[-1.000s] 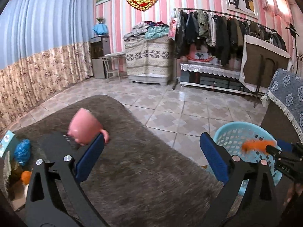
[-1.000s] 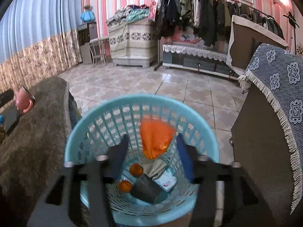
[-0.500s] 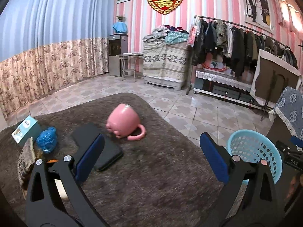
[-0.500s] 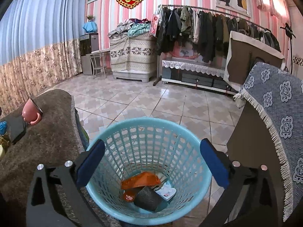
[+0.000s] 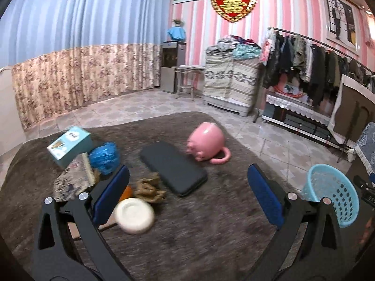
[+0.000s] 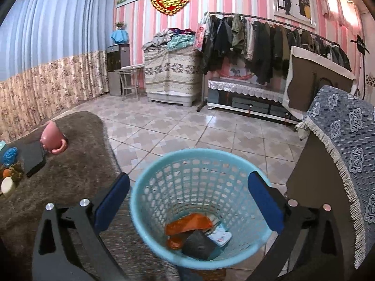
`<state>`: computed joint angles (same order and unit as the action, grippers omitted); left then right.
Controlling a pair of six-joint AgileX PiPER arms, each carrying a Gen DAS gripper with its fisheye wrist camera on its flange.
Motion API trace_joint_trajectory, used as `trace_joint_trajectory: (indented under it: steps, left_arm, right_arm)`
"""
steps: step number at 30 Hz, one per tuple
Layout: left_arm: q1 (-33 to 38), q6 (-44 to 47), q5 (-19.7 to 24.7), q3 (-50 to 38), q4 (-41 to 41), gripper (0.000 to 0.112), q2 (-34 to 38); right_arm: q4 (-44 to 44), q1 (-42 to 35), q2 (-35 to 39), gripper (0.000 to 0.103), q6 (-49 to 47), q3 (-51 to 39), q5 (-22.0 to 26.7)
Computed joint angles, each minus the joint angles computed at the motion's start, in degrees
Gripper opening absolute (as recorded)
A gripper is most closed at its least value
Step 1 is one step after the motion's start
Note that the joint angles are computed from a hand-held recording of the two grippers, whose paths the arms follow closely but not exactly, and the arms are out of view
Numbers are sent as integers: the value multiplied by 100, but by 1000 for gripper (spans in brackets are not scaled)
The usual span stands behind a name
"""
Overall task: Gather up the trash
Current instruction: 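Move both open tools back over the rug items, then grasp the black-and-white printed paper packet with the left tool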
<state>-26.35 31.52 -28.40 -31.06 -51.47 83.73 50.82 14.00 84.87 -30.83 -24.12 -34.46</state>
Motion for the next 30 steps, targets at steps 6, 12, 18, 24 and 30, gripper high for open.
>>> trace_joint_trajectory:
  steps: [6,12,18,24,30]
  left_arm:
    - [625,-323,46,556,477,97,-415]
    - [1390,-937,147,1001,1343,97,-617]
    - [2536,-2054,110,1444,2891,97,-549]
    - [3641,-3018,65,1426,4274,97,-106]
    - [4184,-3765,259,783,5215,97,634]
  right_arm:
    - [290,782,345,99,-13,-177,-248]
    - [386,1586,959,99,76,-504,-495]
    - [570,2194,1451,99,-274,-1053,-447]
    - [902,2568,2000,99,-781,-1639,-350]
    - [1033,2629,2282,99,-1005,-2022,-129]
